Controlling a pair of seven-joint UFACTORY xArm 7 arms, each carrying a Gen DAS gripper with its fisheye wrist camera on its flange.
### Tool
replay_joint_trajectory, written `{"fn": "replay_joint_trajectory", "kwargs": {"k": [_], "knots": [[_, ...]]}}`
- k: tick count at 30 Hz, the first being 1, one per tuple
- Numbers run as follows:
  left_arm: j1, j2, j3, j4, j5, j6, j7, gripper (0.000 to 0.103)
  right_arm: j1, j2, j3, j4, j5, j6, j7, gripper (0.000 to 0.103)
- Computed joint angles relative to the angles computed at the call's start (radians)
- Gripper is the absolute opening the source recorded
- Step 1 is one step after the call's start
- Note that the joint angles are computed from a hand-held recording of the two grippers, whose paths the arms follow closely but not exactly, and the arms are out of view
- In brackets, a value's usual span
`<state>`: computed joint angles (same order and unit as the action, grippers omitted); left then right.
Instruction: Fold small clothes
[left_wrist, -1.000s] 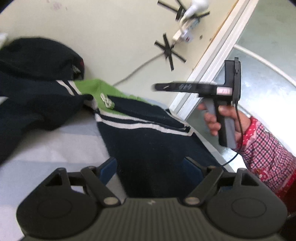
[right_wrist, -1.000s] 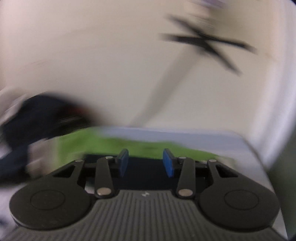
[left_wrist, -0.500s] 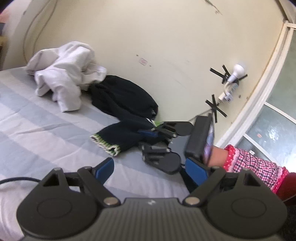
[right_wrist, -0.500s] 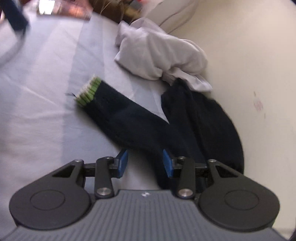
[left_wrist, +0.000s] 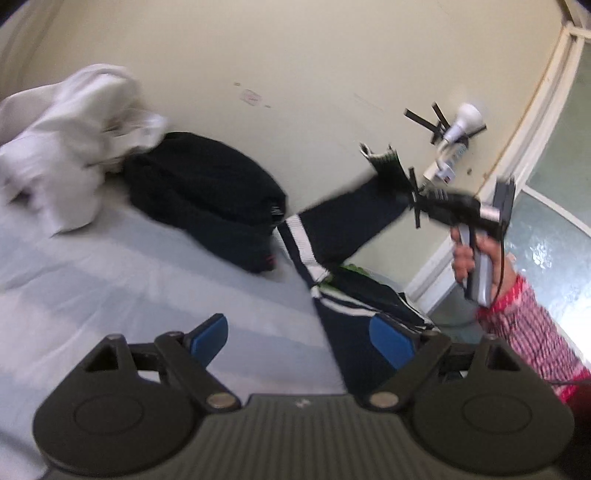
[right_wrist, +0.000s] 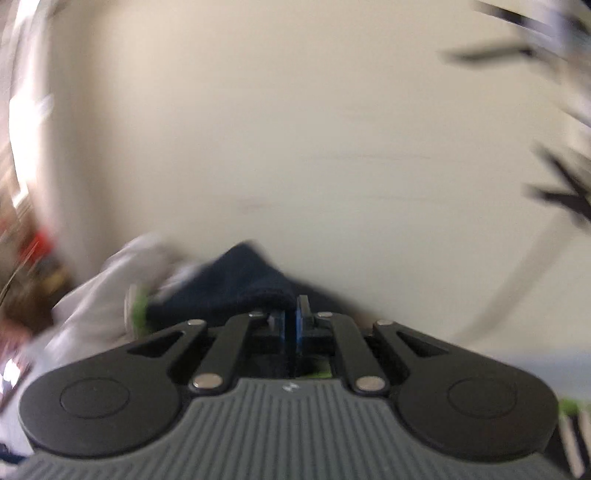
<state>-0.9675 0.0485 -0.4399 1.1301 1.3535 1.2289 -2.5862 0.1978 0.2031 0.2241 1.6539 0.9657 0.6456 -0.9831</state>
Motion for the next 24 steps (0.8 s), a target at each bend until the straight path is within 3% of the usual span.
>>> {"fn": "replay_joint_trajectory", "kwargs": {"k": [2,5,9,11,12,15,17,19,21,22,23,24], "knots": [[0.043,0.009,0.036,0.031,0.024,-0.085,0.067,0.087,-0.047,0.067,-0.044,0.066,-0.025,0.038,0.116,0.008],[0.120,0.066,0.100,0.120,0.058,-0.245,0.180,0.087,-0.147,0.164,-0.056,0.123,0.002,0.131,0.231,0.008],[0.210,0.235,0.197,0.323,0.002,-0.471,0.362,0.087,-0.233,0.226,-0.054,0.076,-0.001,0.168,0.340,0.012],[0.227,0.343,0.230,0.451,-0.073,-0.490,0.479,0.086,-0.268,0.236,-0.045,0.048,0.019,0.189,0.369,0.018],[0.230,0.393,0.244,0.512,-0.104,-0.487,0.522,0.085,-0.281,0.243,-0.042,0.046,0.026,0.199,0.386,0.027],[0.228,0.504,0.285,0.635,-0.161,-0.498,0.580,0.078,-0.314,0.257,-0.028,0.044,0.073,0.196,0.396,0.033],[0.225,0.556,0.308,0.682,-0.193,-0.514,0.594,0.060,-0.342,0.259,-0.013,0.050,0.140,0.182,0.378,0.033],[0.233,0.598,0.317,0.713,-0.246,-0.543,0.627,0.044,-0.371,0.234,0.005,0.017,0.247,0.151,0.292,0.030],[0.194,0.622,0.353,0.732,-0.243,-0.511,0.639,0.037,-0.349,0.223,-0.007,0.003,0.196,0.050,0.316,0.030],[0.183,0.616,0.364,0.726,-0.249,-0.509,0.654,0.033,-0.286,0.224,-0.072,0.007,0.108,0.011,0.381,0.029],[0.169,0.613,0.378,0.722,-0.248,-0.508,0.662,0.025,-0.257,0.226,-0.098,0.001,0.028,-0.028,0.416,0.016],[0.153,0.611,0.393,0.719,-0.247,-0.502,0.670,0.022,-0.270,0.223,-0.090,-0.001,-0.010,-0.033,0.420,0.012]]}}
